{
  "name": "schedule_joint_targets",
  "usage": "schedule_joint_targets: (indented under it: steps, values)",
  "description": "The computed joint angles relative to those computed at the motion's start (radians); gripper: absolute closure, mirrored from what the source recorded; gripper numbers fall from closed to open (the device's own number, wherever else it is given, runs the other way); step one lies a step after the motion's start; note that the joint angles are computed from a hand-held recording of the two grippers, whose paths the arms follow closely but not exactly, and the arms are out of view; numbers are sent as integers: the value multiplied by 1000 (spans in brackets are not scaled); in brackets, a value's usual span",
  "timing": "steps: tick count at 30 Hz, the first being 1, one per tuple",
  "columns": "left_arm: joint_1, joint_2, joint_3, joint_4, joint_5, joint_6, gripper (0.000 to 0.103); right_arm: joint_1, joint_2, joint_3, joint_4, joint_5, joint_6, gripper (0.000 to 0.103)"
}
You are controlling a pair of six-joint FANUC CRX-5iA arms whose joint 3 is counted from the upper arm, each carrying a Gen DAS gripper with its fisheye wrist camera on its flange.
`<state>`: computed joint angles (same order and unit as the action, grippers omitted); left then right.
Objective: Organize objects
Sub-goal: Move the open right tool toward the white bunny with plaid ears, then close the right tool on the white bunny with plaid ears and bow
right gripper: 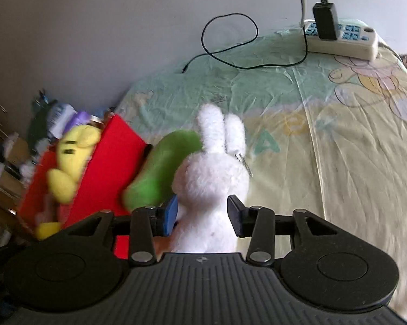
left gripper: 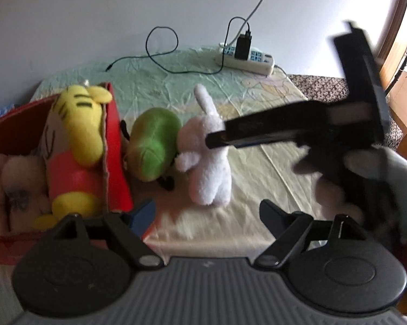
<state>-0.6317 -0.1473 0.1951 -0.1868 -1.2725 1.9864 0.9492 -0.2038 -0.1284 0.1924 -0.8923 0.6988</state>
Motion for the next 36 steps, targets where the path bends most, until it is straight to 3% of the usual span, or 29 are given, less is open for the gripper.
schedule_joint_targets:
  steps: [8, 15, 21, 25, 30, 36]
  values:
    - [0, 6, 2, 2, 7, 0, 17, -42, 0, -21, -64, 26, 50, 54]
    - [23, 36, 3, 67, 90, -91, 17, -139, -68, -67, -116, 16, 40, 54]
    - [85, 81, -31, 204, 192, -194, 17, -210, -120, -100, -205, 6, 61, 55]
    - [111, 147, -16, 244, 196, -210, 23, -297, -163, -114, -358, 64, 95, 55]
    - [125, 230, 18, 279, 186, -229, 28, -384, -126, -62, -570, 60, 248, 55]
    - [150, 299, 29, 362, 179, -256, 36, -418, -77, -30, -672, 50, 310, 46]
